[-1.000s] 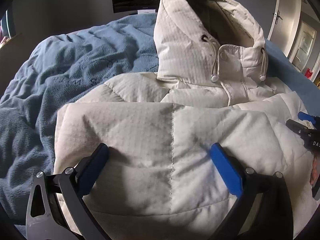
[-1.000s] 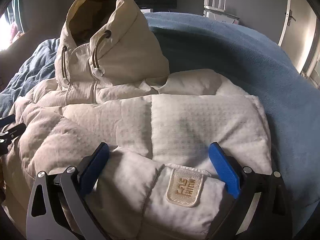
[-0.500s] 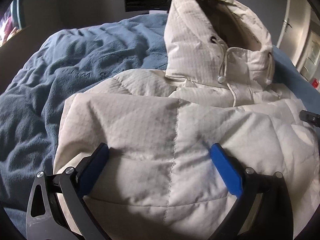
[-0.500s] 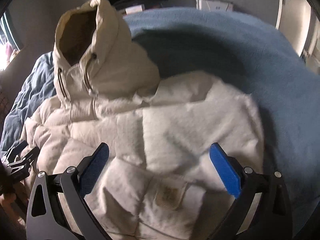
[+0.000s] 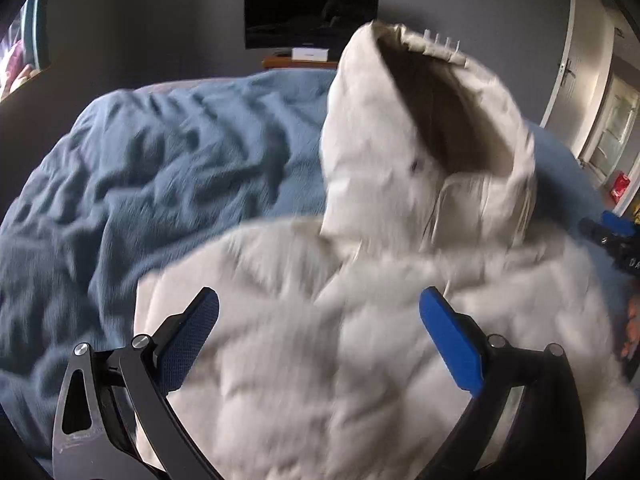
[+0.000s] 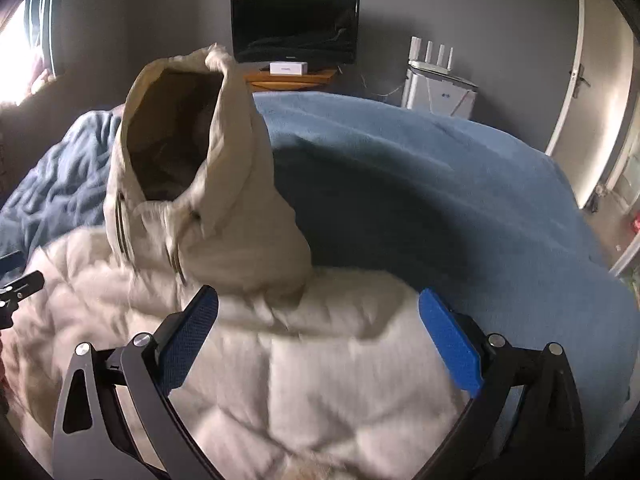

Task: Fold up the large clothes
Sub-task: 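Grasp the hood edge with the right tool while the left tool grasps the hood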

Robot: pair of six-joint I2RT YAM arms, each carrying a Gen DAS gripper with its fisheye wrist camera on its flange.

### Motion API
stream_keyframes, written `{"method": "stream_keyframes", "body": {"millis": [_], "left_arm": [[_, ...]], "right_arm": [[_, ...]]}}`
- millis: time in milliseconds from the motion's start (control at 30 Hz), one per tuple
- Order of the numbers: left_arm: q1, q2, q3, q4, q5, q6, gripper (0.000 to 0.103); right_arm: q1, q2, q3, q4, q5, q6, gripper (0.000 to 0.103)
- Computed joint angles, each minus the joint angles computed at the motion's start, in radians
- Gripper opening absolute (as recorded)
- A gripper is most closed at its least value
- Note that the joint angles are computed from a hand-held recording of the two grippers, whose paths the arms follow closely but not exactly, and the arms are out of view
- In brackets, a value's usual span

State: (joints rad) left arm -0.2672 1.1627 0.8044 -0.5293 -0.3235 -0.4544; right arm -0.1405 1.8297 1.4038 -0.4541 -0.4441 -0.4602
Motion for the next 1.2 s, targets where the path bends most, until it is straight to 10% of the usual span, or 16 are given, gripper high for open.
{"method": "stream_keyframes", "body": {"millis": [267, 433, 867, 967, 1067, 1200], "left_arm": [[0.072, 0.261, 0.28, -0.003, 0.063, 0.082, 0.096], [0.072, 0.347, 0.361, -0.012, 0.051, 0.101, 0.096], [0.068, 0.43, 0.579, -0.02, -0.134, 0.245, 0.096], [0.055, 0.427, 0.592, -0.025, -0.185, 0.283, 0.072], [0.06, 0.387, 0.556, -0.045, -0.139, 0.298, 0.005], [0.034, 0.19, 0.352, 0.015, -0.088, 0.334, 0.003]], "right_arm": [[0.149, 0.151, 0.273, -0.071, 0.003, 0.096, 0.092], [0.203, 0.258, 0.398, -0.142, 0.067, 0.054, 0.019], [-0.023, -0.122, -0.306, 0.265, -0.252, -0.189, 0.008], [-0.062, -0.159, -0.373, 0.278, -0.286, -0.248, 0.008], [-0.094, -0.161, -0.373, 0.242, -0.299, -0.258, 0.004], [-0.106, -0.128, -0.309, 0.15, -0.288, -0.245, 0.004]]}}
